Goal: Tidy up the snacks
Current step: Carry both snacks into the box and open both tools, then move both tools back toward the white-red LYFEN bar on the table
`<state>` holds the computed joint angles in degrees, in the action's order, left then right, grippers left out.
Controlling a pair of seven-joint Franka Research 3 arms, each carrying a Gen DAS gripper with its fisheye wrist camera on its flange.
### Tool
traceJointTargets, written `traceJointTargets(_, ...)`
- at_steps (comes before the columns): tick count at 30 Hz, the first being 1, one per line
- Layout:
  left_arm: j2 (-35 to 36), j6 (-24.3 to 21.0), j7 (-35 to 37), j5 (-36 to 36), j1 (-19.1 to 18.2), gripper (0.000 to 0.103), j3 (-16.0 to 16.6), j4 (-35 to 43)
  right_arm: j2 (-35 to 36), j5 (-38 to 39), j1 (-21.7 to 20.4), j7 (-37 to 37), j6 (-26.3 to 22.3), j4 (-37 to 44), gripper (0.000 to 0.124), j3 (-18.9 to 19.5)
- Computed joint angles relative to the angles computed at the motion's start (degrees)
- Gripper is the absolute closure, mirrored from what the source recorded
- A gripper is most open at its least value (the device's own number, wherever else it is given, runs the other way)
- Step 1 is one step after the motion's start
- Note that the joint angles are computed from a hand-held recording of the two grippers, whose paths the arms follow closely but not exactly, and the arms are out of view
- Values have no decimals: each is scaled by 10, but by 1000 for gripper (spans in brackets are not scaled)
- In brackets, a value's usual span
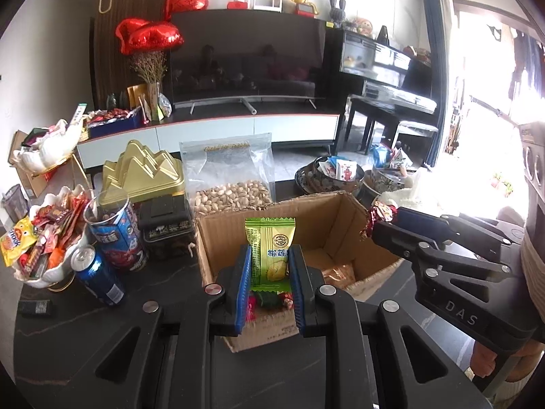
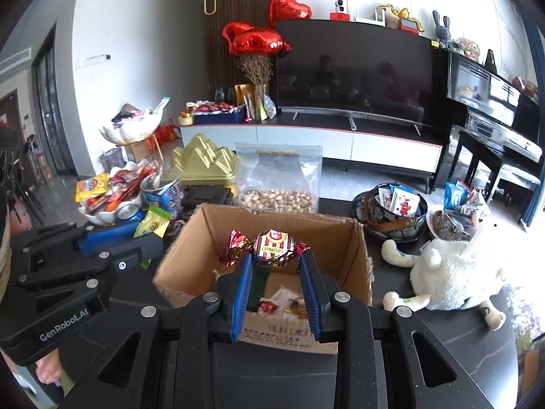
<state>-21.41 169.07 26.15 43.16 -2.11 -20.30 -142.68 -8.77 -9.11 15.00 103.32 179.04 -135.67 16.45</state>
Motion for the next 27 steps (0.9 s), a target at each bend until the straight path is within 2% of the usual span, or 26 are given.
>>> traceJointTargets(4, 38, -6, 5, 12, 7, 79, 2, 28, 20, -54, -29, 47, -13, 23, 92, 18)
traceJointTargets(7, 54, -32, -16, 35, 10, 60, 0, 47, 33, -137, -49, 118, -26, 40, 82, 28)
traceJointTargets(13, 29, -67, -55, 65, -9, 47, 6, 32, 28, -192, -25, 165, -34, 35, 80, -2)
traceJointTargets(17, -8, -99, -72, 69, -22, 44, -1, 12, 5, -198, -20, 170, -18, 7, 73, -8)
traceJointTargets(20, -41, -110, -84, 67, -33, 38, -8, -10, -25, -202, -44, 178, -3, -24, 73, 14)
traceJointTargets(22, -68, -115, -97, 71, -37, 35, -17, -28, -46, -172, -36, 157, 6, -47, 71, 11)
traceJointTargets(25, -98, -127, -114, 72, -42, 33, -34, -47, -83, -164, -66, 158, 16, -78, 65, 42)
traceJointTargets(27, -117, -138, -121, 73, -47, 29, -42, -57, -109, -147, -62, 148, 22, -102, 65, 43)
